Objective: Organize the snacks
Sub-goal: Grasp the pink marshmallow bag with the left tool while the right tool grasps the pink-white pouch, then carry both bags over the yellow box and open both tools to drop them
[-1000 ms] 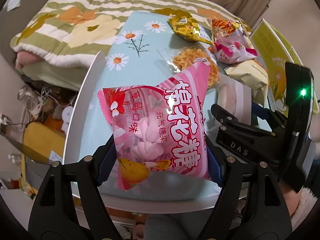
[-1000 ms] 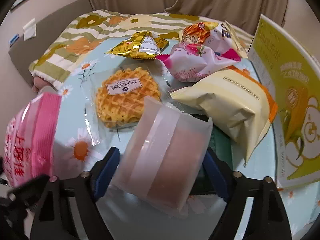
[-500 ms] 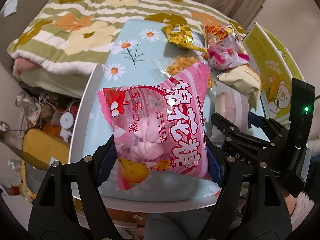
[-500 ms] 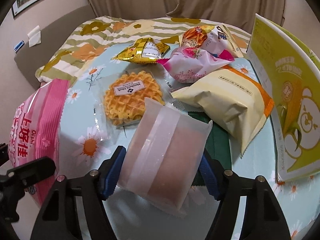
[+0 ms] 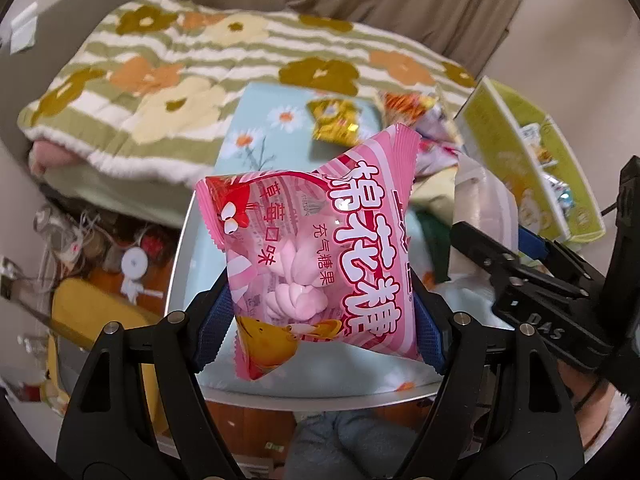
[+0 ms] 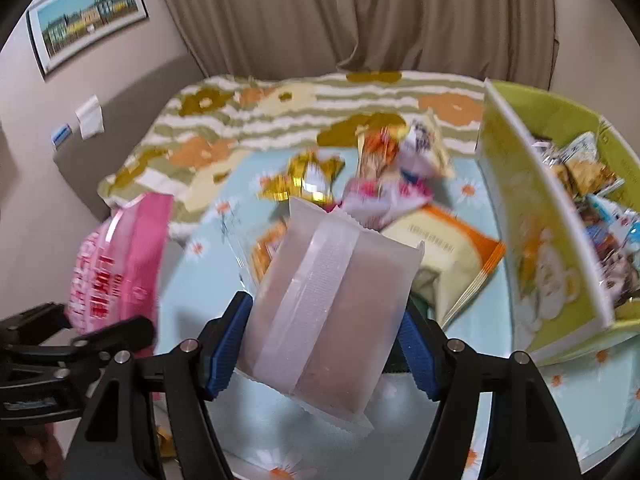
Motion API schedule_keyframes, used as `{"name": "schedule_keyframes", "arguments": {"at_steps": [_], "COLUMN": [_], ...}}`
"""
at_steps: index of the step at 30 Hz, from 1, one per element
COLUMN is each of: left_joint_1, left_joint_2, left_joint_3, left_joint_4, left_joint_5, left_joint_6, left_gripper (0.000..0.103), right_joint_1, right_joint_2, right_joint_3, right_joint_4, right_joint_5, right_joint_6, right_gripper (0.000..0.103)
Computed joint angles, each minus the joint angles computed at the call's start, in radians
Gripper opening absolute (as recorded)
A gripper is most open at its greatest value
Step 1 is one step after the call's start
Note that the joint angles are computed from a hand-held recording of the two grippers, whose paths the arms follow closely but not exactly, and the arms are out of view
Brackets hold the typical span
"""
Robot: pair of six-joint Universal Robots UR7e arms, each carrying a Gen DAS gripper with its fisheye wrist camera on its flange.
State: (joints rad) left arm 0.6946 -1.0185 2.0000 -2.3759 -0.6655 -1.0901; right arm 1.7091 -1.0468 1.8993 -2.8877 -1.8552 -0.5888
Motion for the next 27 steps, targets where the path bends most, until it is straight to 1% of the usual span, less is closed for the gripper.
{"name": "schedule_keyframes", "arguments": {"at_steps": [6,9,13,17,21,23,24,25,26,27], "left_joint_1": [-0.020,-0.023,-0.022,-0.013,-0.001,0.005,0.010,0.013,0.019,0.021], "left_joint_2": [0.029,0.071,0.152,0.266,0.403,0.475,0.525,0.552,0.599,0.632], "left_joint_3": [-0.087,-0.160,-0.274,-0.426,-0.616,-0.723,-0.801,-0.844,-0.920,-0.971], "left_joint_4": [-0.012,-0.019,-0.045,-0.056,-0.049,-0.013,0.015,0.033,0.069,0.091], "left_joint_5": [0.019,0.022,0.018,-0.001,-0.037,-0.052,-0.061,-0.066,-0.075,-0.080], "left_joint_6": [0.099,0.160,0.252,0.333,0.399,0.419,0.431,0.434,0.434,0.433], "left_gripper": [0.075,0.075,0.075,0.075,0.075,0.075,0.075,0.075,0.075,0.075], "right_joint_1": [0.006,-0.004,-0.031,-0.070,-0.122,-0.149,-0.160,-0.169,-0.179,-0.189], "right_joint_2": [-0.075,-0.106,-0.134,-0.146,-0.149,-0.143,-0.139,-0.133,-0.127,-0.121], "right_joint_3": [-0.063,-0.097,-0.162,-0.237,-0.325,-0.375,-0.398,-0.420,-0.444,-0.469], "right_joint_4": [0.090,0.123,0.181,0.238,0.313,0.356,0.377,0.397,0.420,0.444], "right_joint_5": [0.075,0.101,0.122,0.126,0.138,0.146,0.148,0.148,0.148,0.148], "right_joint_6": [0.060,0.067,0.065,0.041,-0.001,-0.020,-0.028,-0.035,-0.043,-0.055], "right_gripper": [0.066,0.066,0.066,0.066,0.066,0.066,0.066,0.066,0.066,0.066]}}
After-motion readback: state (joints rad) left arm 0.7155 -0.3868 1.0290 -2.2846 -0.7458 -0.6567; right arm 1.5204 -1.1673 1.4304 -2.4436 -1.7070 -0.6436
